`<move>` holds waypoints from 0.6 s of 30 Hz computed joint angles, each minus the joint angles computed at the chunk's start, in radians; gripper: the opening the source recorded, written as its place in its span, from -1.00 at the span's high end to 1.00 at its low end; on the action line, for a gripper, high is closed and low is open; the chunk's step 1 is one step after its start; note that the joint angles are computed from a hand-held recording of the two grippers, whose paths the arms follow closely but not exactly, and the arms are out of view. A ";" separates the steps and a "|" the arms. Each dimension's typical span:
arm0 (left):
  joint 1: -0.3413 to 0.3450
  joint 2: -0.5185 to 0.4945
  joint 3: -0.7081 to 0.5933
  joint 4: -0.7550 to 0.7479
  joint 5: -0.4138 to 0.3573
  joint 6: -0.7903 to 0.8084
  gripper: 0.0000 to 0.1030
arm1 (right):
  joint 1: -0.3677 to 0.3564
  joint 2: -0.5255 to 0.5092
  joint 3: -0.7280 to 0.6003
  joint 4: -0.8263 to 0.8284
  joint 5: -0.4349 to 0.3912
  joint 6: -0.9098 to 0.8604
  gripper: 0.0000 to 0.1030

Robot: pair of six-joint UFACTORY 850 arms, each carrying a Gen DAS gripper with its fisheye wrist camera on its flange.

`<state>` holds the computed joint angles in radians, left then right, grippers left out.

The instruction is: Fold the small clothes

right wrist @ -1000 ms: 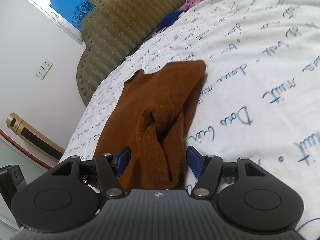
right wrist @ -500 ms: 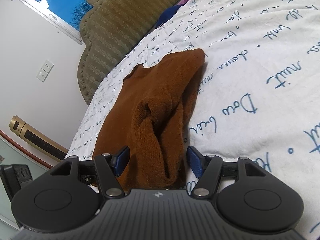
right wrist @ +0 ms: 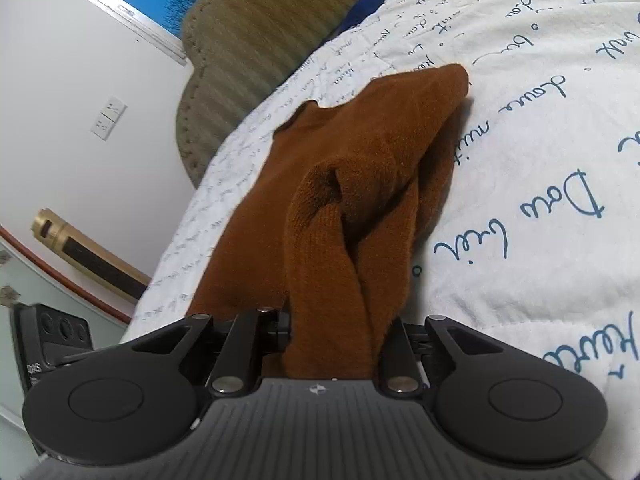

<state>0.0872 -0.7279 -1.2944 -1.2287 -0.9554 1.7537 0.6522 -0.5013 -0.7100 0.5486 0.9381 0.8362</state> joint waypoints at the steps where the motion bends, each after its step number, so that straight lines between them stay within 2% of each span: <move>1: 0.001 0.013 0.016 -0.011 0.003 0.020 0.68 | 0.001 0.007 0.006 0.000 0.001 -0.004 0.57; 6: 0.013 0.059 0.085 -0.039 0.003 0.121 0.69 | 0.027 0.038 0.041 0.007 0.021 -0.007 0.58; 9: -0.002 0.078 0.115 -0.062 0.075 0.175 0.64 | 0.032 0.034 0.037 0.034 -0.018 -0.003 0.54; 11: -0.002 0.098 0.142 -0.093 0.101 0.214 0.56 | 0.043 0.034 0.020 0.092 -0.054 -0.077 0.40; 12: 0.000 0.113 0.159 -0.115 0.111 0.240 0.50 | 0.056 0.037 0.013 0.137 -0.064 -0.128 0.38; 14: 0.006 0.143 0.196 -0.177 0.138 0.315 0.34 | 0.086 0.048 -0.011 0.265 -0.097 -0.286 0.11; 16: 0.010 0.171 0.236 -0.251 0.169 0.402 0.01 | 0.114 0.052 -0.039 0.416 -0.123 -0.469 -0.02; 18: 0.012 0.189 0.263 -0.307 0.198 0.465 -0.10 | 0.136 0.048 -0.067 0.542 -0.134 -0.624 -0.12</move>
<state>0.0996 -0.5386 -1.0310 -1.5357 -0.7570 2.2188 0.7882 -0.4536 -0.7774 1.0909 0.8044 0.2125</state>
